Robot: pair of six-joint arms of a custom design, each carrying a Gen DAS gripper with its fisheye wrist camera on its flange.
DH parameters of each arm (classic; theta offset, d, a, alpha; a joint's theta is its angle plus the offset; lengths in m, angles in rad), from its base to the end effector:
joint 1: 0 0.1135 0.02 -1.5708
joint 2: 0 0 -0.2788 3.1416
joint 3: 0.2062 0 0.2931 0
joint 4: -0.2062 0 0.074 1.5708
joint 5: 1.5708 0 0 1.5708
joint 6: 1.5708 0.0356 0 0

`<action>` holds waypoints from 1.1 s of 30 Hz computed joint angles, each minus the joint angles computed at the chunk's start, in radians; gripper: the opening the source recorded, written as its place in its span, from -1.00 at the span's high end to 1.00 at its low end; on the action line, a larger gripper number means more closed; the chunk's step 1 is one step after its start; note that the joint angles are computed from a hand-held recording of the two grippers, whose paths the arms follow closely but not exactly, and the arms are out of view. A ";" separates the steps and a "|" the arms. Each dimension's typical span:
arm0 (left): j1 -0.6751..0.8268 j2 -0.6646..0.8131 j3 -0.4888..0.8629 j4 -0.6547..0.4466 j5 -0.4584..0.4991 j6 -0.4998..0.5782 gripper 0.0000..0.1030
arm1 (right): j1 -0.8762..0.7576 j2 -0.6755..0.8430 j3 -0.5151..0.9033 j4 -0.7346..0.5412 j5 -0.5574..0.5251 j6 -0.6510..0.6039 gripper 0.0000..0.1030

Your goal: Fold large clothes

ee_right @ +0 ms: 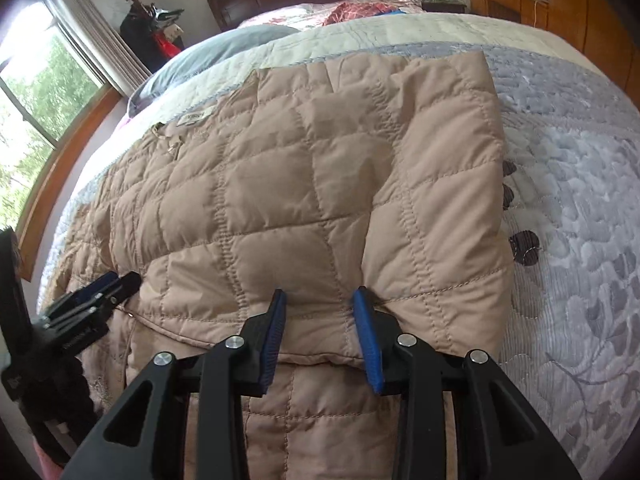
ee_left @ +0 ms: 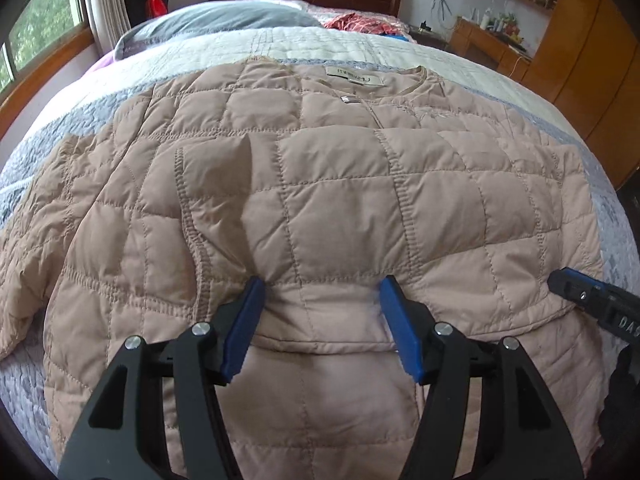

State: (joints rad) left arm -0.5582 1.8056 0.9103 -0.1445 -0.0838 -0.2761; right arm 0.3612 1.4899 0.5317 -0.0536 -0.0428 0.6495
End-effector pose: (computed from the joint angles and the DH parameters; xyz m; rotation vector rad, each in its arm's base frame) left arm 0.3125 -0.1916 0.1039 0.3384 2.5950 -0.1880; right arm 0.2517 0.0967 0.0983 0.3635 2.6168 0.4166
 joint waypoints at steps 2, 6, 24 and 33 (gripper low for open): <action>0.001 0.003 -0.001 0.010 0.004 0.003 -0.19 | -0.012 -0.007 -0.018 0.021 -0.016 -0.009 0.32; 0.015 0.005 0.008 0.001 0.037 0.004 -0.19 | -0.010 -0.007 -0.031 0.044 -0.009 -0.009 0.33; 0.304 -0.492 -0.263 -0.159 0.079 0.057 -0.39 | 0.055 -0.252 -0.040 -0.113 0.012 -0.034 0.09; 1.035 -0.486 -0.271 -0.211 0.224 0.338 -0.45 | 0.056 -0.203 -0.027 -0.141 0.042 -0.023 0.09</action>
State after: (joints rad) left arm 0.4763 1.3199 0.6395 -0.3560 0.1406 0.0615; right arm 0.4171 1.2872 0.5047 -0.1949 -0.0009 0.6266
